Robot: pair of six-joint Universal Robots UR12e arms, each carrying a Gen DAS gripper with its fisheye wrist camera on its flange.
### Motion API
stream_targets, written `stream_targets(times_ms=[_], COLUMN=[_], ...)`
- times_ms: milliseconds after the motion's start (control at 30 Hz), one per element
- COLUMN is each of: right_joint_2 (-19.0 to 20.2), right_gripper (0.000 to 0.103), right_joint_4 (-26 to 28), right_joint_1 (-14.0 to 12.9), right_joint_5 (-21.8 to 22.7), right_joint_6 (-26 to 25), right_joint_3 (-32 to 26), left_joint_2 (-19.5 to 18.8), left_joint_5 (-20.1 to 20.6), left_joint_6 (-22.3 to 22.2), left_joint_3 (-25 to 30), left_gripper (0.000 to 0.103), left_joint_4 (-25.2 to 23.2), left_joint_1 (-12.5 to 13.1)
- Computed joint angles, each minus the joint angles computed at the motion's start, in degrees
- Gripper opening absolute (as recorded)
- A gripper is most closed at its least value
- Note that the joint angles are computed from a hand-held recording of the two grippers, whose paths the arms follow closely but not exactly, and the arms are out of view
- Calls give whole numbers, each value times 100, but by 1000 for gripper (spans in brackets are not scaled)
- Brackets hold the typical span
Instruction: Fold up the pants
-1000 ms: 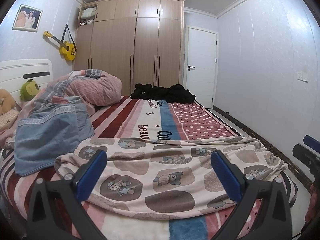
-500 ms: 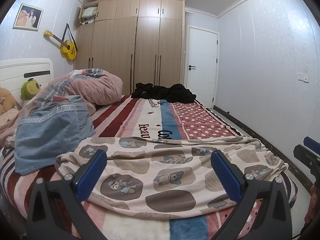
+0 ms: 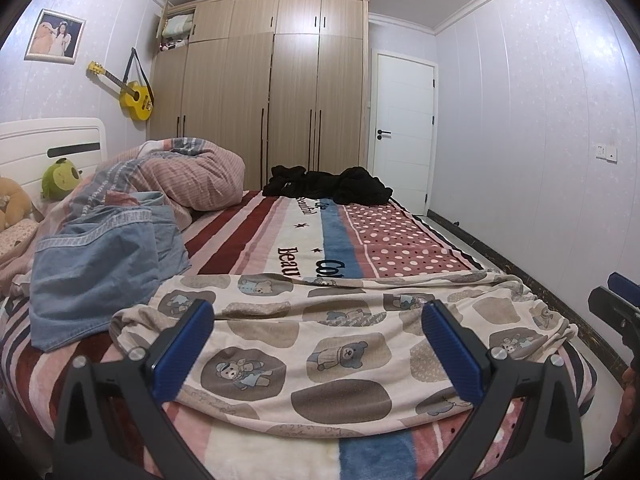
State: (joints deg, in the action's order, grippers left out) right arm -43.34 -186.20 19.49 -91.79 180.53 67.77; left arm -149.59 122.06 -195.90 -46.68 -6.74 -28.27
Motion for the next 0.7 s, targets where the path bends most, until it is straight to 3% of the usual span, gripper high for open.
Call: stream_targets(times_ms=[700], right_joint_2=[-21], right_gripper=[103], right_joint_4=[35], right_joint_1=[9], right_joint_5=[-5], right_joint_6=[38], right_joint_3=[39], left_joint_2=[5], left_joint_5=[13], left_joint_6=[-91], left_joint_3=[-13], left_gripper=[102], left_joint_4=[-145], left_joint_1=[19])
